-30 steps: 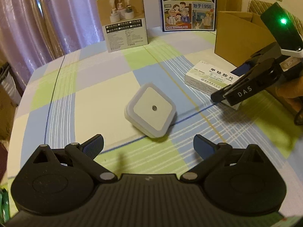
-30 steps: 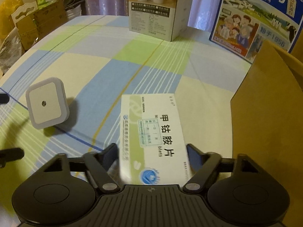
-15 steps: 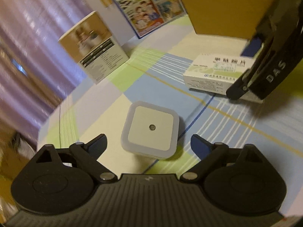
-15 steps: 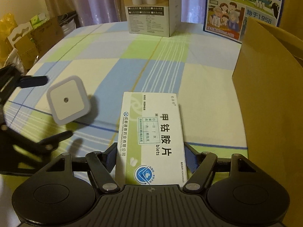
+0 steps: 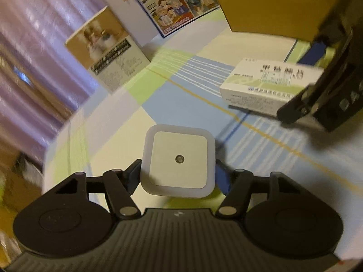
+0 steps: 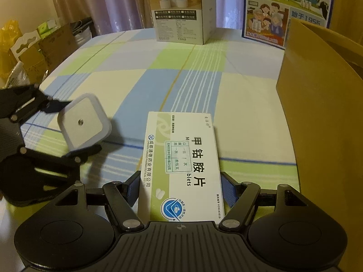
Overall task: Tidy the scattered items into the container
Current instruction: 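Grasp the white night light with the left gripper while the right grasps the white medicine box, then lift and carry the night light and medicine box over the cardboard box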
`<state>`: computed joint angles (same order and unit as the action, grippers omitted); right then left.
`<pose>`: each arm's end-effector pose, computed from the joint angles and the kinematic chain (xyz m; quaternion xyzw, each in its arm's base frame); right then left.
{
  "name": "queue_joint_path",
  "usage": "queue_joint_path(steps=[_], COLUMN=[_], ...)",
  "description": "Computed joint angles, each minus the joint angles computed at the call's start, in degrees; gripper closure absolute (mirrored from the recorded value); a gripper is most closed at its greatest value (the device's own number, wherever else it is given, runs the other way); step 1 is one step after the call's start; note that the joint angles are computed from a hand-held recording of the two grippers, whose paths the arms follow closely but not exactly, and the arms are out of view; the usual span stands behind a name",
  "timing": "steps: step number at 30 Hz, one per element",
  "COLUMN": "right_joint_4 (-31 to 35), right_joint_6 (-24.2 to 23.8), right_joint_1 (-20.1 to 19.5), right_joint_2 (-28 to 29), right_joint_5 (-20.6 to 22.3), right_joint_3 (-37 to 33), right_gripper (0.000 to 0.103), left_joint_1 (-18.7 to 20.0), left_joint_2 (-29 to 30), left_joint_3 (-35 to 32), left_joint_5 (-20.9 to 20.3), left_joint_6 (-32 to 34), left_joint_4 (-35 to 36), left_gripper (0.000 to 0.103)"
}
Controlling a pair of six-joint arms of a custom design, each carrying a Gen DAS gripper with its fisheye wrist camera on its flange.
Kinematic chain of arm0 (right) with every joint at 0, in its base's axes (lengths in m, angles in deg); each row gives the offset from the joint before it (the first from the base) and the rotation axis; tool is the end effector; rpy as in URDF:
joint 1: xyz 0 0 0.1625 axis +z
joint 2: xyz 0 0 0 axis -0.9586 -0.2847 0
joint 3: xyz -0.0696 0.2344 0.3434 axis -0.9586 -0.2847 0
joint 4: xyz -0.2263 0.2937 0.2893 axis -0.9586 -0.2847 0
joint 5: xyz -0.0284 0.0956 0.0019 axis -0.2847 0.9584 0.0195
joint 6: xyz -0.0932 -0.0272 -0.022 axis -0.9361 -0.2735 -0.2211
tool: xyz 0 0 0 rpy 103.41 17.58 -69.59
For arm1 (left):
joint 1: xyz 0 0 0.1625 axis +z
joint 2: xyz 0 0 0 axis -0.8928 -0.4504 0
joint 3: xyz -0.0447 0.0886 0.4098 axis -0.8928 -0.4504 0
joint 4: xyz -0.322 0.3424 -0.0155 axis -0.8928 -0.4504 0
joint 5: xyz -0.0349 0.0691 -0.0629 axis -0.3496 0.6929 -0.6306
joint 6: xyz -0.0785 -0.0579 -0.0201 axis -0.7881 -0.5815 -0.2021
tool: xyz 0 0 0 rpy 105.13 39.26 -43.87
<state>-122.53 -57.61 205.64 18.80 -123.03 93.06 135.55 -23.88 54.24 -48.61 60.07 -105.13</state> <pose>0.4445 -0.3983 -0.0676 0.1726 -0.9008 0.2696 0.2935 0.0357 -0.4722 0.3219 0.5901 0.7182 -0.1730 0.3255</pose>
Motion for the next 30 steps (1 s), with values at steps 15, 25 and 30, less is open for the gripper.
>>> queue_joint_path(steps=[15,25,30], right_joint_4=[10.0,7.1,5.4], right_joint_6=[5.0,4.2,3.7], right_joint_1=[4.6,3.5,3.4], right_joint_2=[-4.2,-2.7,-2.5], right_joint_5=[-2.1,-2.7,-2.7], right_joint_3=[4.7,4.9,5.2], right_gripper=[0.035,0.025,0.024], left_joint_1=[-2.0,-0.6,-0.3], left_joint_2=[-14.6,-13.8,-12.7], left_joint_3=[0.3,1.4,1.5], left_joint_5=[-1.9,-3.5,-4.2], left_joint_6=[-29.6,-27.6,-27.4], left_joint_4=[26.4,22.4,19.9], left_gripper=[0.042,0.041,0.036])
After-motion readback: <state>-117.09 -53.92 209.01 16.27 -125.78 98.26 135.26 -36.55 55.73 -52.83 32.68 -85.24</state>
